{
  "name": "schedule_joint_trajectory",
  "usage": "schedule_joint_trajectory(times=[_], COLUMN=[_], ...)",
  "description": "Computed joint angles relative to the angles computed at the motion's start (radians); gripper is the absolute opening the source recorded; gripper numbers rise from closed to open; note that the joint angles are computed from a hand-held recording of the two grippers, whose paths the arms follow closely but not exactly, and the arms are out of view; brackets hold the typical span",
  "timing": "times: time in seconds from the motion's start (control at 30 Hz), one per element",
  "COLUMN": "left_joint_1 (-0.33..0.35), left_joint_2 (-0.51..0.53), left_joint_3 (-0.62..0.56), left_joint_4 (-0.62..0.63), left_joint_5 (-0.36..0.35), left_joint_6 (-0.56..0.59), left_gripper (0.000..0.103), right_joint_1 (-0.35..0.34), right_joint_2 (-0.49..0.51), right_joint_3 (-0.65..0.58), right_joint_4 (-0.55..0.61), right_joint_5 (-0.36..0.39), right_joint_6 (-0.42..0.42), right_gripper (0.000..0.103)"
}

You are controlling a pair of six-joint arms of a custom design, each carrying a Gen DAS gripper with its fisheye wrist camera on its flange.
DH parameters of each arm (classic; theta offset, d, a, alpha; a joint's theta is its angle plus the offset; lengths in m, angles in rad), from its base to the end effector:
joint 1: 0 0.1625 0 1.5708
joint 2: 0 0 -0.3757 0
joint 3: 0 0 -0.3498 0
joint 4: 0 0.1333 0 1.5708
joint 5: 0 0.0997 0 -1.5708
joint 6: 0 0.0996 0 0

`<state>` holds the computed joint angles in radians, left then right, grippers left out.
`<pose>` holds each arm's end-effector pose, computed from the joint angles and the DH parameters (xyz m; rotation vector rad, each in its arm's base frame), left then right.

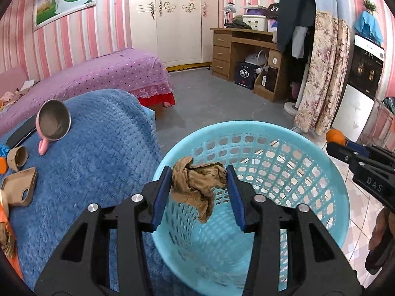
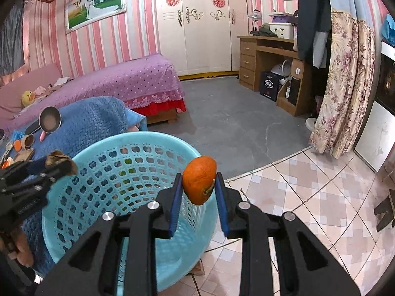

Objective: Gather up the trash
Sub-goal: 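Carry both items to the light-blue basket and open both tools to drop them, then return both tools to the bed toward the orange mesh bag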

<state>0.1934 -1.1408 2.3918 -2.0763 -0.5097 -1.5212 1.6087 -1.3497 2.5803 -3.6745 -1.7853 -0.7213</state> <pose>-0.2588 -0.2751 0.0686 0.3237 2.0907 -1.1031 0.1248 -0.3332 0.2132 0.8019 -2.3457 0.9991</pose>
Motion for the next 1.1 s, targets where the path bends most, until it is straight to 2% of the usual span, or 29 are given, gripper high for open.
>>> schedule_joint_trajectory(times=[0.03, 0.07, 0.1, 0.2, 0.5, 0.77, 0.83, 0.9, 0.93, 1.0, 1.1], left_joint_1=[0.008, 0.008, 0.006, 0.001, -0.026, -0.059, -0.073, -0.09, -0.1, -0.12, -0.152], left_joint_2=[-0.002, -0.01, -0.019, -0.05, -0.165, -0.217, -0.226, -0.235, -0.241, -0.251, -0.277], left_joint_3=[-0.001, -0.007, -0.018, -0.031, -0.052, -0.047, -0.045, -0.047, -0.047, -0.046, -0.048], left_joint_4=[-0.015, 0.011, 0.079, 0.202, 0.585, 0.719, 0.743, 0.779, 0.799, 0.828, 0.888], left_joint_5=[0.002, 0.004, 0.017, 0.04, 0.034, -0.016, -0.029, -0.042, -0.05, -0.064, -0.093], left_joint_6=[0.021, 0.011, -0.036, -0.121, -0.422, -0.537, -0.557, -0.582, -0.597, -0.62, -0.657], left_gripper=[0.049, 0.057, 0.068, 0.085, 0.093, 0.094, 0.094, 0.094, 0.095, 0.095, 0.096], right_joint_1=[0.001, 0.004, 0.007, 0.02, 0.045, 0.061, 0.071, 0.083, 0.089, 0.103, 0.129], right_joint_2=[0.003, 0.009, 0.014, 0.037, 0.1, 0.144, 0.155, 0.164, 0.164, 0.155, 0.163], right_joint_3=[0.001, 0.003, 0.003, 0.004, 0.001, -0.005, -0.006, -0.005, -0.001, 0.007, 0.013], right_joint_4=[-0.006, -0.015, -0.021, -0.049, -0.13, -0.169, -0.176, -0.2, -0.216, -0.231, -0.262], right_joint_5=[0.001, 0.003, 0.002, -0.008, -0.032, -0.04, -0.052, -0.063, -0.062, -0.059, -0.069], right_joint_6=[0.0, 0.002, 0.004, 0.009, 0.016, 0.039, 0.043, 0.05, 0.056, 0.076, 0.1], right_gripper=[0.027, 0.027, 0.027, 0.027, 0.027, 0.029, 0.034, 0.064, 0.071, 0.074, 0.086])
